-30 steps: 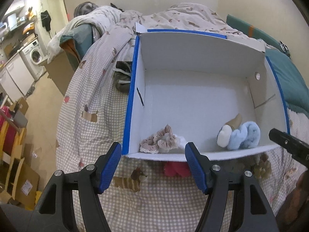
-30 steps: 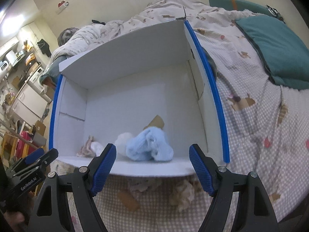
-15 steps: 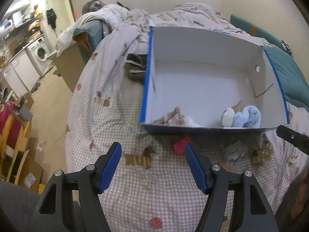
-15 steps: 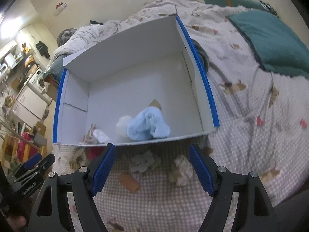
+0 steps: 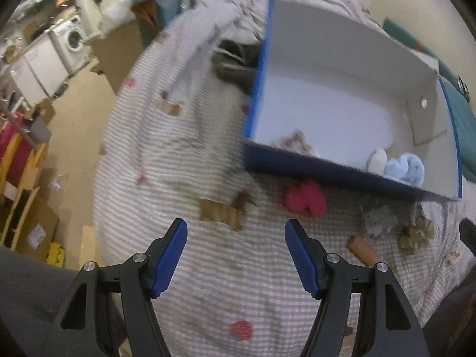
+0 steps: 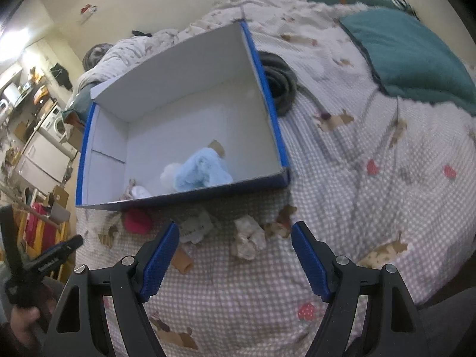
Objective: Organize soft objects
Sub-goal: 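Withdraw both open tools from the box toward the remaining items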
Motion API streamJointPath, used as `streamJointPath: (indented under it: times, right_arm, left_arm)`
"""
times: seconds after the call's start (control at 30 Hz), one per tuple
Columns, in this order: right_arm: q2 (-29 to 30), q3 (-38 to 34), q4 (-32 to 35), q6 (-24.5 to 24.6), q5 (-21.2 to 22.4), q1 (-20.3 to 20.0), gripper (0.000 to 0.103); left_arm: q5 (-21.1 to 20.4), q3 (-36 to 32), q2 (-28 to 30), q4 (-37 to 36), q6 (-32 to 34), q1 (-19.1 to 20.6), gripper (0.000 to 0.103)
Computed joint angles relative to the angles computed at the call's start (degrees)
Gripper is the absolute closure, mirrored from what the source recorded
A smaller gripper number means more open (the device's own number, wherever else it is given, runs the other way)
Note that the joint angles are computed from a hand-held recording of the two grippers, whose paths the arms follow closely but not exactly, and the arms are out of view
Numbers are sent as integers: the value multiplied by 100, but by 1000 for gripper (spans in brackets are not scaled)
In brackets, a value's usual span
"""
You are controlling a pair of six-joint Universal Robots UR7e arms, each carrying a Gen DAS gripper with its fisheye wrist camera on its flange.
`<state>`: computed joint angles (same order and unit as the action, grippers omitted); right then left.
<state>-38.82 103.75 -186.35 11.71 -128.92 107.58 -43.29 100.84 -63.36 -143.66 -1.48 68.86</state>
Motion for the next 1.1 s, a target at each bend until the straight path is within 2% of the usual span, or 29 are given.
streamJointPath:
  times: [0.1,0.2,0.33,0.4,0.47,0.53,0.6,0.77,0.83,0.87,0.9,0.93,1.0,1.1]
  right_arm:
    - [31,-88,141,78,-50,-70,21]
    - [-20,-108,332,373,239,-210,21]
    - [-30,-197,711,668,213,-330,21]
    - [-61,-200,874,907,186,-415,21]
    - [-159,-122,1004,1254,439,-587,21]
    - [-235,-53,1085,1578,677,-740,21]
    - [-248,-40,1111,1711,722,-797,21]
    - [-78,-283,1270,1353,712,-727,21]
    - [32,-414,1345,1174,629,-661,21]
    - [79,-469,1372,1088,606,-637,21]
    - [123,-523,1411,1012,617,-623,27]
    - [168,-608,1504,964,625,-618,31]
    - [254,-740,1705,910,590,-610,48]
    - [387,-902,1871,902,446,-590,50]
  left_arm:
    - [-211,-161,220,265,-21,24,38]
    - [-371,-282,397,315,3,38,38]
    - [-1064,-688,629,696,-423,186,38]
    - [-989,-886,813,754,-611,227,38]
    - [-835,-1029,964,766,-726,254,38]
    - [-874,-1186,1087,839,-812,310,38]
    - [-943,-1303,1175,894,-874,355,38]
    - [-1033,-1453,1318,854,-899,434,38]
    - [-1016,-1511,1349,932,-969,456,43]
    - [-1022,-1540,1359,987,-994,464,52]
    - [-1091,-1561,1364,1010,-969,489,61]
    - [-1156,-1625,1418,1047,-945,495,61]
    - [-1040,-1592,1420,976,-797,439,61]
    - [-1074,-1561,1399,989,-772,415,62]
